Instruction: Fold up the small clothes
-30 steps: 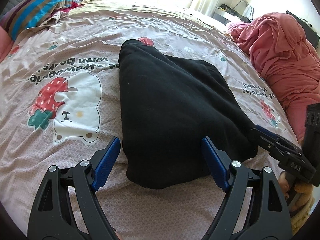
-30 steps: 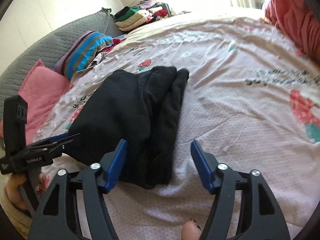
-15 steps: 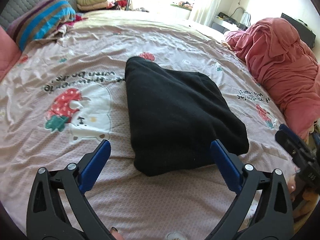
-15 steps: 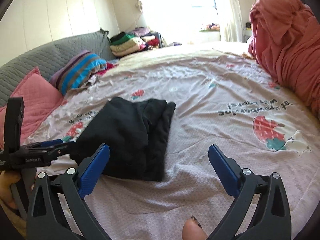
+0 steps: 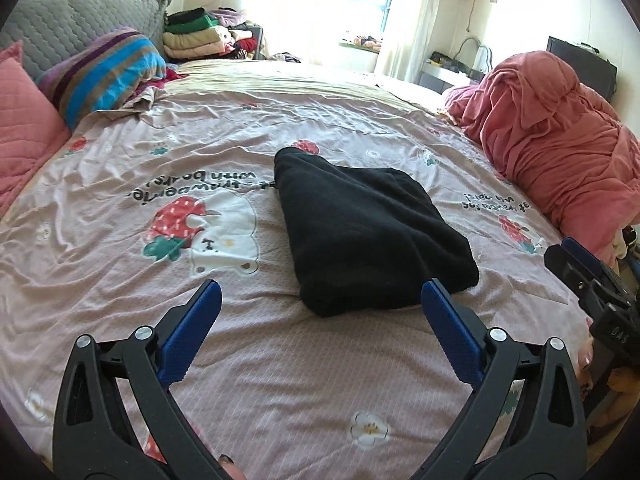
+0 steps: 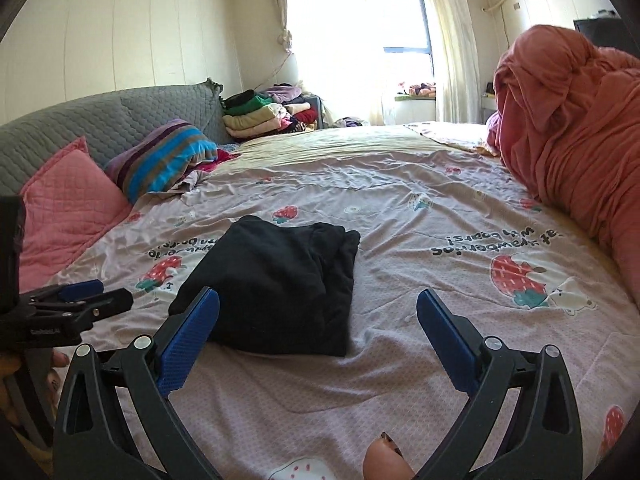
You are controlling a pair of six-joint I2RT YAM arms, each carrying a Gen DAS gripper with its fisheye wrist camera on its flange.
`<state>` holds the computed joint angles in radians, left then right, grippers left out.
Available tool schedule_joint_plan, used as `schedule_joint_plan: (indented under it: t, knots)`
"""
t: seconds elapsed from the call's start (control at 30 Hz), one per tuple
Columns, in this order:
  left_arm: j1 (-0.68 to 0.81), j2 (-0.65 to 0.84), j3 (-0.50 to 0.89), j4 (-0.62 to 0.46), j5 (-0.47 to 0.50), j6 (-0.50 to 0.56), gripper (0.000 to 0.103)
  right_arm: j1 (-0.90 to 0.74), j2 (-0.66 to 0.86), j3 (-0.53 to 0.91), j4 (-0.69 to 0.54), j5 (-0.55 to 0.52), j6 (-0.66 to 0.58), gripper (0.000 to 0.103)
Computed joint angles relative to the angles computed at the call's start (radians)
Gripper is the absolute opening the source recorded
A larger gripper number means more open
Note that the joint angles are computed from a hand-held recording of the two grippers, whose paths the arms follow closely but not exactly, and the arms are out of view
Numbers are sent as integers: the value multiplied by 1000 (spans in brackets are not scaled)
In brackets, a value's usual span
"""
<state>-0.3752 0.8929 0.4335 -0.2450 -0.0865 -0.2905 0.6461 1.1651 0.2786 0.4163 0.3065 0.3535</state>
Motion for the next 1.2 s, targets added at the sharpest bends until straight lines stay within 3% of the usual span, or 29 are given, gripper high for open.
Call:
schedule_joint_plan:
  t: [0.3,0.57,0.8,1.2]
  knots:
    - [43,-223,-115,-102,22,-4,94,179,-7,-55,7,149,118,99]
    - [75,-313,-188,-147,54,-2,94,297,104,-53,-14,268,201,99]
    - [93,-324,-211,-156,68,-9,94,334,215,-31,-46,283,318,99]
    - [77,-315,-216,-155,52,-11,94,334,228,-21,-71,295,331,99]
